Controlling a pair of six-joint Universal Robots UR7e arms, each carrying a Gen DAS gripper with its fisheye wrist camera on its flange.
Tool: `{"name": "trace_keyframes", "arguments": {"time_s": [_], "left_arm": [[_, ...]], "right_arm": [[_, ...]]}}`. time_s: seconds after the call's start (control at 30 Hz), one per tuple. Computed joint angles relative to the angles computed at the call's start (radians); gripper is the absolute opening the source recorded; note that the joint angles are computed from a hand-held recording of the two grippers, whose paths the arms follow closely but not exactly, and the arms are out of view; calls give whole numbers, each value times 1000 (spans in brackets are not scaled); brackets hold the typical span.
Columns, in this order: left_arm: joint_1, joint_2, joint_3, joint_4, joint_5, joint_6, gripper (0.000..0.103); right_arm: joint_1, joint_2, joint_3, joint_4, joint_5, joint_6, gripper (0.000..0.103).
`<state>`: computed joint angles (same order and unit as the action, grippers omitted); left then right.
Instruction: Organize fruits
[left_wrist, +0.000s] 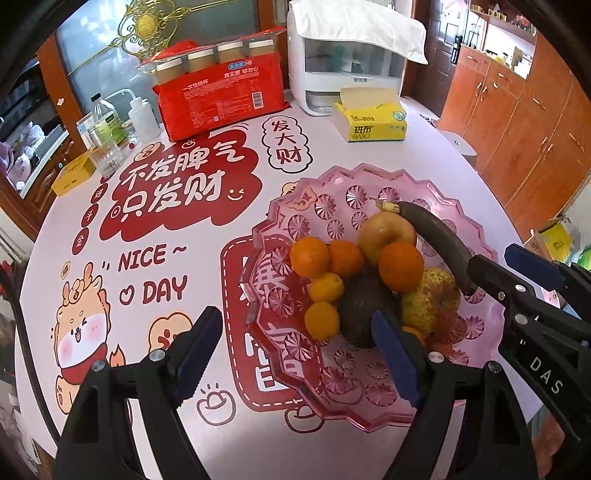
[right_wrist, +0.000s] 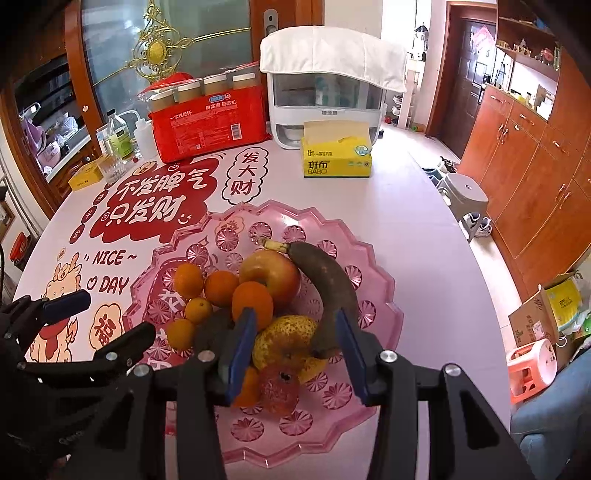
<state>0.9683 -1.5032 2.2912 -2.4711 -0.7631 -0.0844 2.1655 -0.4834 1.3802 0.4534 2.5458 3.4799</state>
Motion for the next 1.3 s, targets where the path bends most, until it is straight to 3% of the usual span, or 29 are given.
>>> {"name": "trace_keyframes", "arguments": {"time_s": [0.53,1.3], "left_arm": [[-17,-32,17,14,-8,-17,82],[-1,-204,53,69,-11,11,82]], "right_arm": [[28,1,6,45,34,101,46],[101,105,-108,156,35,198,46]]}}
